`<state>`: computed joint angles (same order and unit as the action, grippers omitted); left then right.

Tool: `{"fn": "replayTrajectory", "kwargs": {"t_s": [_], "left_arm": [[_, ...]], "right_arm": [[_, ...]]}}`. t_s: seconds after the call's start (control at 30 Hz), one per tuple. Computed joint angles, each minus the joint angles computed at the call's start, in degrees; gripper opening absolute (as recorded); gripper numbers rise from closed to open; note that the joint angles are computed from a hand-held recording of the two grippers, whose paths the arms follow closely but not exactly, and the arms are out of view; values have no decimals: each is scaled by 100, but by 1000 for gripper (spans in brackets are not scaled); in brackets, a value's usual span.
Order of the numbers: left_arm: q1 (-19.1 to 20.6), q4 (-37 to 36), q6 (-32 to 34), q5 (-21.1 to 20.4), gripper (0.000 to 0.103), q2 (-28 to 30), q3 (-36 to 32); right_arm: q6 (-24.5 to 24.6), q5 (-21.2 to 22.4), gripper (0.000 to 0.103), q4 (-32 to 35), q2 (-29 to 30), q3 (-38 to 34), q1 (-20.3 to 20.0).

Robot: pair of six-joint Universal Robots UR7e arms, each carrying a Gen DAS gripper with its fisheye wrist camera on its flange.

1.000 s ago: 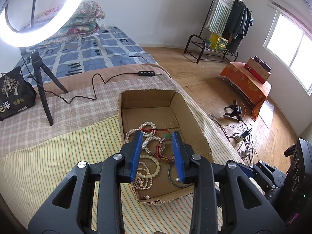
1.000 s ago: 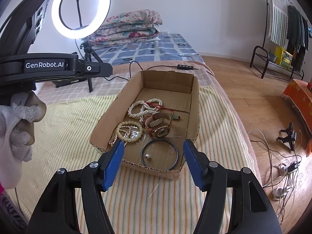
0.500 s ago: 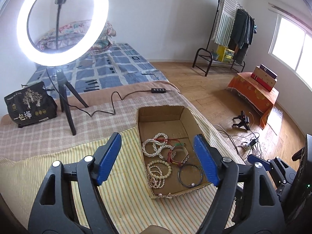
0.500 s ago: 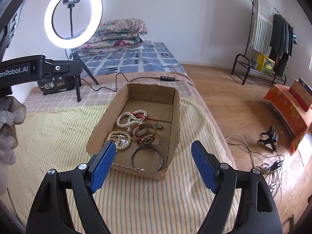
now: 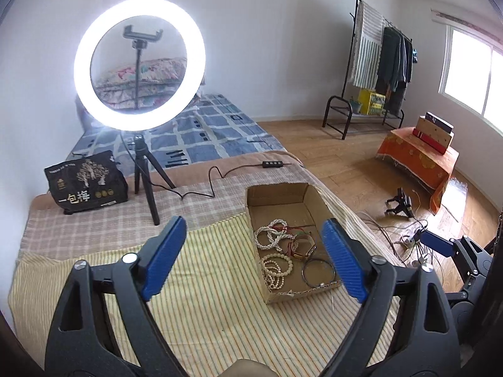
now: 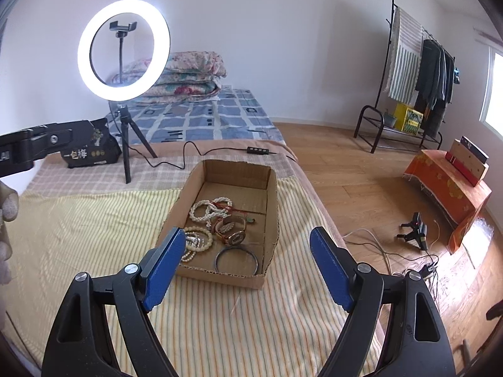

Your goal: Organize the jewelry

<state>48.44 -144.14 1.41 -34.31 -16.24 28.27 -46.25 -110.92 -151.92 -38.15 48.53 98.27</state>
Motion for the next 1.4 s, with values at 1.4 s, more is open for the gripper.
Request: {"fn": "replayTrajectory", "kwargs": {"t_s": [1.4], "left_arm": [[-675, -2431, 674, 885, 103, -1604, 3659]], "right_arm": [[34, 473, 84, -1507, -602, 1350, 105]]}}
